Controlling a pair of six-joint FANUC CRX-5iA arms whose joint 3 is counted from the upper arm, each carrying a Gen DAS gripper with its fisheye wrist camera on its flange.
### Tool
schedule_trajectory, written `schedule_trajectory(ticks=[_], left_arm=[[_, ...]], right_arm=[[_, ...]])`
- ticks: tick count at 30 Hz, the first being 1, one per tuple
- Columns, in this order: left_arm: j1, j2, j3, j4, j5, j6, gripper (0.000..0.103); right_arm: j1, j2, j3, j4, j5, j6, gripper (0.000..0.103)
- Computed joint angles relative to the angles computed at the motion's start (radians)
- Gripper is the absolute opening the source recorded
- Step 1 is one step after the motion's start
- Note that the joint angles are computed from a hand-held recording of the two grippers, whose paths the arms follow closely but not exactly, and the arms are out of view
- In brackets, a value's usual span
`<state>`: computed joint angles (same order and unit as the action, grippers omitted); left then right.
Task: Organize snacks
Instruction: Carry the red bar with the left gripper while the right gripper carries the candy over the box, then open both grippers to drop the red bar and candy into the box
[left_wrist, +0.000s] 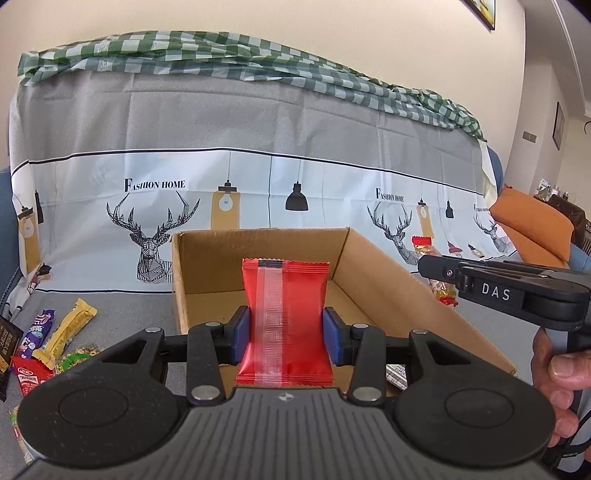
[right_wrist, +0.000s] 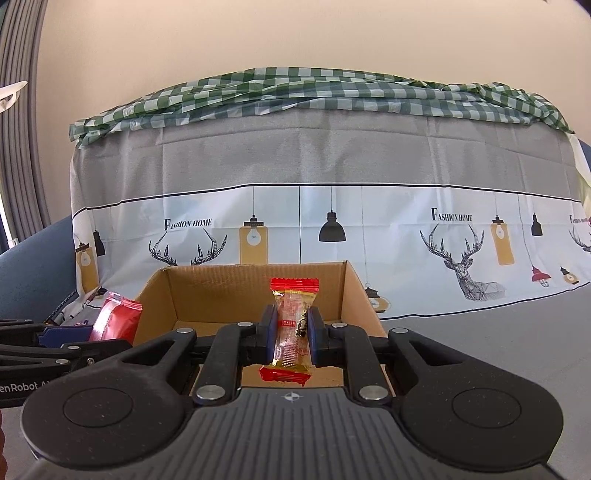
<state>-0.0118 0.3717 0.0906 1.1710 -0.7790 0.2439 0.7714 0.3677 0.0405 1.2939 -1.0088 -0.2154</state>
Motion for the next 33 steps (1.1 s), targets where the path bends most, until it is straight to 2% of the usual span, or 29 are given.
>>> schedule_trajectory(ticks=[33], left_arm=[[-0.006, -0.009, -0.02, 0.057, -0.007, -0.04, 0.046]], right_arm=[[0.006, 0.009, 0.011, 0.004, -0.011, 0.01, 0.018]])
